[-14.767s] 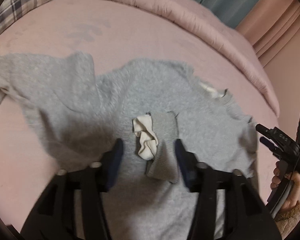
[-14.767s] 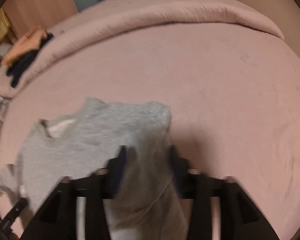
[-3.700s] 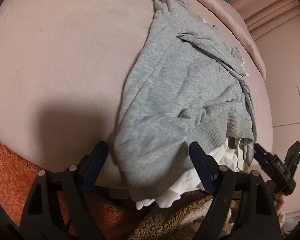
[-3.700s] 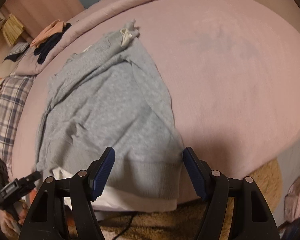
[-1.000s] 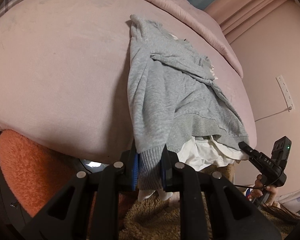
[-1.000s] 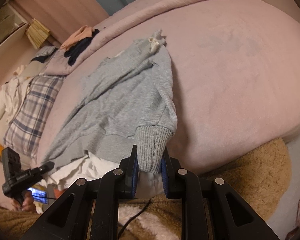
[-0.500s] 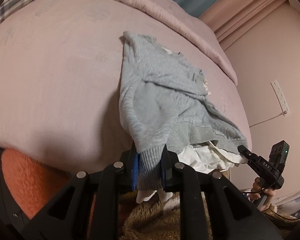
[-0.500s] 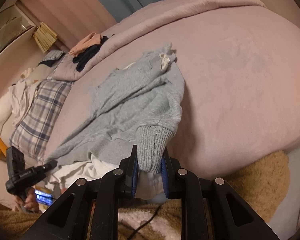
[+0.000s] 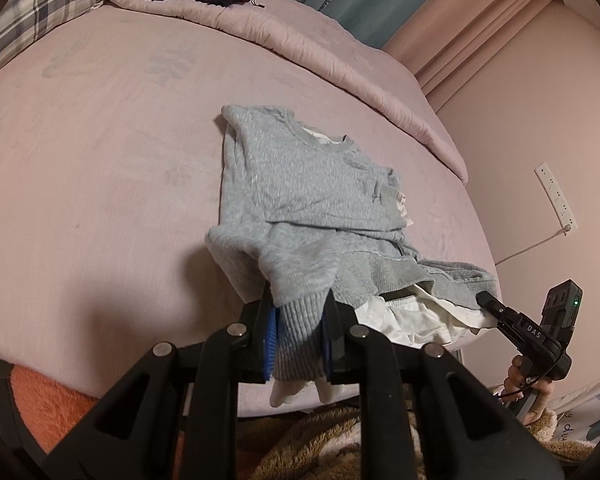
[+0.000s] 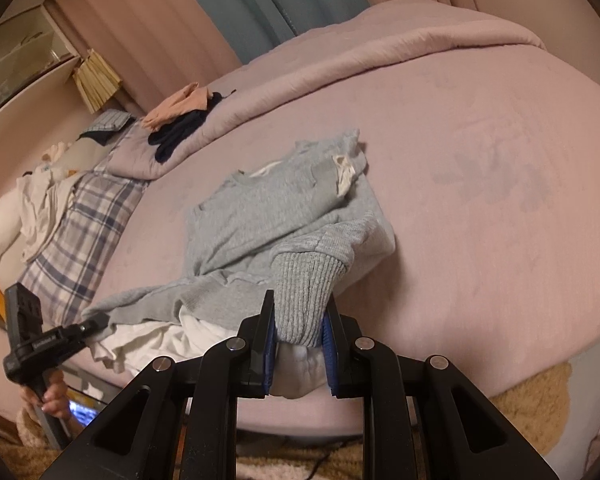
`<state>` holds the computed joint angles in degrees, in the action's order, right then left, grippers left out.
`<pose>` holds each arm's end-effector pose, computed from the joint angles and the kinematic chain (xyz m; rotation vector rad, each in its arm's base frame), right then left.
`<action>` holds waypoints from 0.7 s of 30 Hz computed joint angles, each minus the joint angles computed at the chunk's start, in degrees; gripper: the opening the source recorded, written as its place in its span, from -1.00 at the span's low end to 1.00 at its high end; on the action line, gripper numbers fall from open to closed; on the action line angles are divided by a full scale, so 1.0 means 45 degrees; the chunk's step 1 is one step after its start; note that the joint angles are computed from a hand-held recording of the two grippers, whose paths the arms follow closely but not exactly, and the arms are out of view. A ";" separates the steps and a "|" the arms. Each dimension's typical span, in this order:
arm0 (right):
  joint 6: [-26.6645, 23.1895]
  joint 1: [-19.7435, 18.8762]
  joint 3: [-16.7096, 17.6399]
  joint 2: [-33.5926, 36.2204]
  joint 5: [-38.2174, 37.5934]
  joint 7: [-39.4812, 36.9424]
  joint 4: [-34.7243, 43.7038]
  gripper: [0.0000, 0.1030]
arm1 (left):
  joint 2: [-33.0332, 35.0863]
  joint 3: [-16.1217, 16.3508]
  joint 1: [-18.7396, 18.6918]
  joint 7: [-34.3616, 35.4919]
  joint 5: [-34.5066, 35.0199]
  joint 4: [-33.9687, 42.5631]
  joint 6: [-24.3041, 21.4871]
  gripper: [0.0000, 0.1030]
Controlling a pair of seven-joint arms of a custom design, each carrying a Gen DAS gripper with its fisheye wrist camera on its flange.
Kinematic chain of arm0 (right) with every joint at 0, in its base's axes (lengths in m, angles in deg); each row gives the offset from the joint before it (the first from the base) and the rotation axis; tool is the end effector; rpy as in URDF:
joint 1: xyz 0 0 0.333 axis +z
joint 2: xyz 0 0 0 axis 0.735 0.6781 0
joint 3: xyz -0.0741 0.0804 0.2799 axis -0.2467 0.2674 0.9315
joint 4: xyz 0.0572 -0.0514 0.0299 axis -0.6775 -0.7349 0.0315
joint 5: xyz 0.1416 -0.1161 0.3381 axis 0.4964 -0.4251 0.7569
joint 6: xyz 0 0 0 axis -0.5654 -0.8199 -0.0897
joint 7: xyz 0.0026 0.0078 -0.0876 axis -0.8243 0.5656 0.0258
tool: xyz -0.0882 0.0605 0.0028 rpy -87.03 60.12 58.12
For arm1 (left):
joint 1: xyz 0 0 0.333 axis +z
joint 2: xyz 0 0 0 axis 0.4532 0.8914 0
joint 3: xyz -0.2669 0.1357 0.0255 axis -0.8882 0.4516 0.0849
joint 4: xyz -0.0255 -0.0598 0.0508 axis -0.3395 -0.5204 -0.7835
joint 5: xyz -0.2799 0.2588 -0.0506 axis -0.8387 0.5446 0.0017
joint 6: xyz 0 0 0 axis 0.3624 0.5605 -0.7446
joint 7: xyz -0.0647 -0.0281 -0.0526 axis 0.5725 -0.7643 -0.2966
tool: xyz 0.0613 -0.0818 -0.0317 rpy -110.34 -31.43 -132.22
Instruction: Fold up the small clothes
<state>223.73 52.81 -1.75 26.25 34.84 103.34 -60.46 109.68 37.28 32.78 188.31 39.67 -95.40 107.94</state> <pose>0.5822 0.0356 0.4324 -1.2842 1.9421 -0.3110 0.6948 -0.0886 0.4521 1.8184 -2.1372 1.1447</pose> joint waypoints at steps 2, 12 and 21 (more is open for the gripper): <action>0.0013 -0.0035 0.0017 0.0105 0.0083 -0.0090 0.0161 -0.59 | 0.0261 0.0002 -0.0035 -0.0125 0.0101 0.0401 -0.0108 -0.67; -0.0156 -0.0340 0.0072 0.0809 -0.0668 0.0310 0.1181 -0.59 | 0.1583 -0.0214 -0.0216 -0.0821 0.0882 0.2443 -0.0119 -0.67; -0.0513 -0.0738 0.0214 0.1673 -0.1780 0.1087 0.2363 -0.59 | 0.3477 -0.0372 -0.0480 -0.1914 0.2008 0.5370 -0.0772 -0.67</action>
<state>221.42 49.49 -0.79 33.78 26.83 108.24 -49.83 125.33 35.61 30.62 179.70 48.70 -71.23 104.46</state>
